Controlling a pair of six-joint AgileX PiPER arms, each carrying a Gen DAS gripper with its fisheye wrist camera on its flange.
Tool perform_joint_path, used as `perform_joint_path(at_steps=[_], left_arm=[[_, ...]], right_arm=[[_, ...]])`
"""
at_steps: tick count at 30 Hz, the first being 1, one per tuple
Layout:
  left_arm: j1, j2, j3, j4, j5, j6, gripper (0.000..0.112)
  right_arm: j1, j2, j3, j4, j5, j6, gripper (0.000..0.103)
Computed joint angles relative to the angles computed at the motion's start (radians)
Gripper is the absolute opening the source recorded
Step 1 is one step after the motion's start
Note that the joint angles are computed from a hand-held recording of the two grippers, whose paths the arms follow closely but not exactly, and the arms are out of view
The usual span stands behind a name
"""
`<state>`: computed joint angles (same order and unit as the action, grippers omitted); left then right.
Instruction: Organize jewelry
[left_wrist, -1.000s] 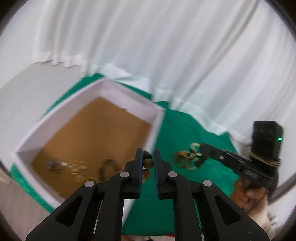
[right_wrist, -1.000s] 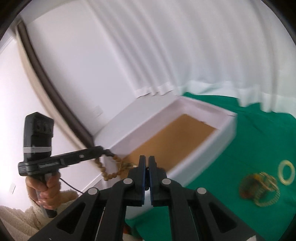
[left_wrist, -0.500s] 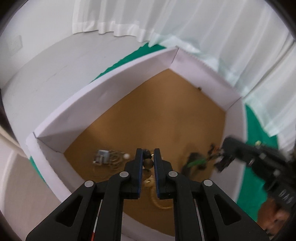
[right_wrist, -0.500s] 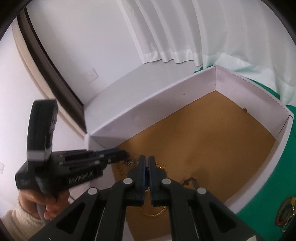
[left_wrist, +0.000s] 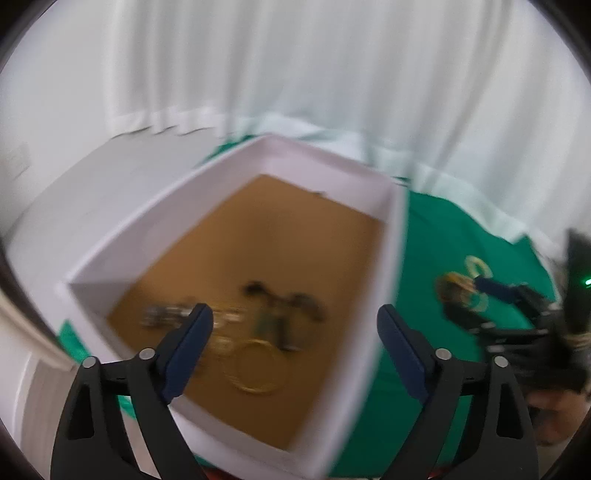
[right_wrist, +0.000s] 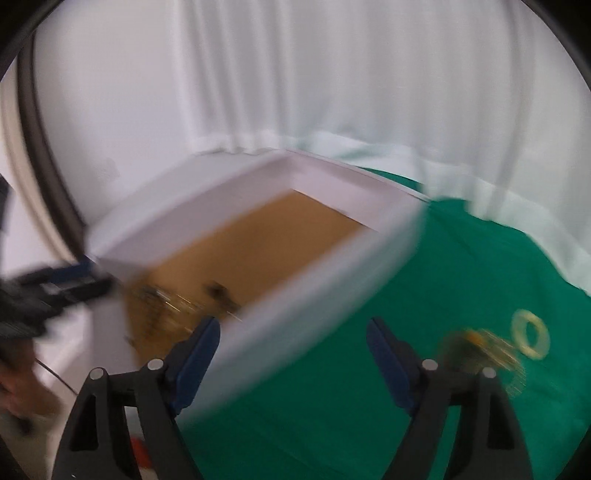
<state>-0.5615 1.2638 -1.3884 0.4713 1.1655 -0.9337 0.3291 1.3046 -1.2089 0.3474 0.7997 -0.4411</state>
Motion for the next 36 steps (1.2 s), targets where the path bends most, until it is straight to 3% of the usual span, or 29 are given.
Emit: perform_joint_path(at_steps=[3,8,12,16,20,26,36], left_arm=[[-0.122,0.058,-0.055,0.010,-0.011,-0.032,0.095],[-0.225,0.211,-0.143,-0.063,-0.076,0.011,0.097],[-0.244,0.345,-0.189,-0.123,-0.134,0.048,0.097],[-0.243,0.466,-0.220,-0.134,-0.191,0.067,0.097],[-0.226,0.572,-0.278,-0.126,-0.206,0.095,0.097],[-0.199,0.690,-0.365,-0.126,-0.167,0.106,0.097],[-0.218,0.729,-0.377,-0.077,-0.129,0.080,0.103]], right_arm=[[-0.181,-0.088,0.161,-0.006,-0.032,-0.106,0.083],[-0.552,-0.134,0.333,0.129,-0.052,-0.407,0.083],[-0.807,-0.085,0.388,0.208,-0.126,-0.577,0.083],[-0.955,0.006,0.356,0.258,-0.151,-0.639,0.083],[-1.006,0.075,0.309,0.273,-0.169,-0.648,0.083],[-1.026,0.147,0.290,0.334,-0.197,-0.712,0.083],[-1.050,0.191,0.313,0.417,-0.205,-0.796,0.088]])
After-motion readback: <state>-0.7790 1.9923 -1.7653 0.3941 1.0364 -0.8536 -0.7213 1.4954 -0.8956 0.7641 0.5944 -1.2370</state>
